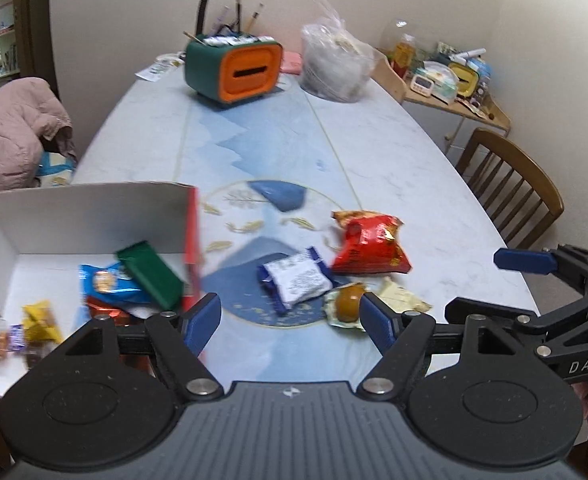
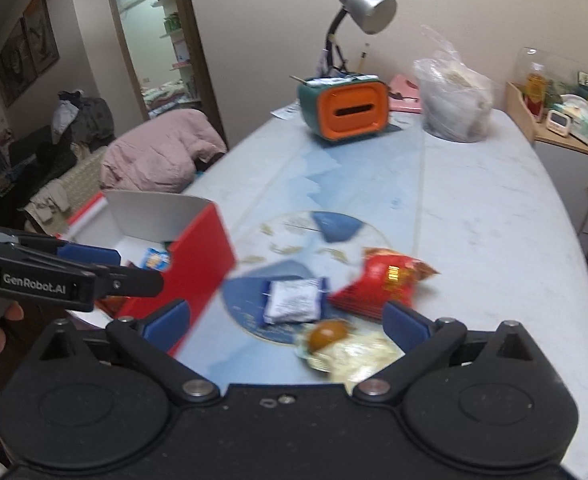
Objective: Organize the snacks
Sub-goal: 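Reach the left tool to the yolk pastry while the right tool reaches the cream packet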
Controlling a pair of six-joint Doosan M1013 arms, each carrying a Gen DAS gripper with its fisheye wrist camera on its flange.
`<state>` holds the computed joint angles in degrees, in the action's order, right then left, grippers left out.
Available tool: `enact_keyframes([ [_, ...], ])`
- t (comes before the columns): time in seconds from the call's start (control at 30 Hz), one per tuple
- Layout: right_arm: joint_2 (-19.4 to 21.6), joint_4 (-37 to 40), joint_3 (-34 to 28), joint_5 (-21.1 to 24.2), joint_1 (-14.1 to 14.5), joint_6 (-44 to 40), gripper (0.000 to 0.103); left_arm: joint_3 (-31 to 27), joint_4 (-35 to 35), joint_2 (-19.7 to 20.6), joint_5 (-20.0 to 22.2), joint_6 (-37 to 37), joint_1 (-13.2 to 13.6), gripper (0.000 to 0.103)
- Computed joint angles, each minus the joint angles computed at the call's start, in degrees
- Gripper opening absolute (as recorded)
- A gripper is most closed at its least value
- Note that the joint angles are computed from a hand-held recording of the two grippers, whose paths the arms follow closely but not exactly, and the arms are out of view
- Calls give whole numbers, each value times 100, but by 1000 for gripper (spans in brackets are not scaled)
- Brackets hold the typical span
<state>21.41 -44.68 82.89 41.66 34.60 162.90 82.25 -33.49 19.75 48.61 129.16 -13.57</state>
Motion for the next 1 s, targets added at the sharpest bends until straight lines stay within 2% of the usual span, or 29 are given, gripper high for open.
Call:
enact_keyframes([
  [0.23, -229, 325, 471, -105, -194, -739, 103, -21, 575, 123, -45, -701, -362, 76],
  [0.4, -249, 1053, 682, -366, -401, -1603, 101, -66, 1059, 244, -91, -1203, -574, 76],
  [0.63, -59, 1913, 629, -557, -630, -2880, 101, -161, 1691, 382, -62, -2052, -739, 76],
  [0.8, 163, 2469, 473, -590, -729, -3698, 101, -184, 2019, 425, -81, -2395, -799, 76],
  [0.9, 304, 2639, 373, -512, -759, -4100, 96, -236, 2124, 481, -20, -2526, -820, 76],
  [1.0, 387, 2855, 307, -450, -788, -4441, 87, -284, 2191, 535, 33, -2615, -842, 76],
])
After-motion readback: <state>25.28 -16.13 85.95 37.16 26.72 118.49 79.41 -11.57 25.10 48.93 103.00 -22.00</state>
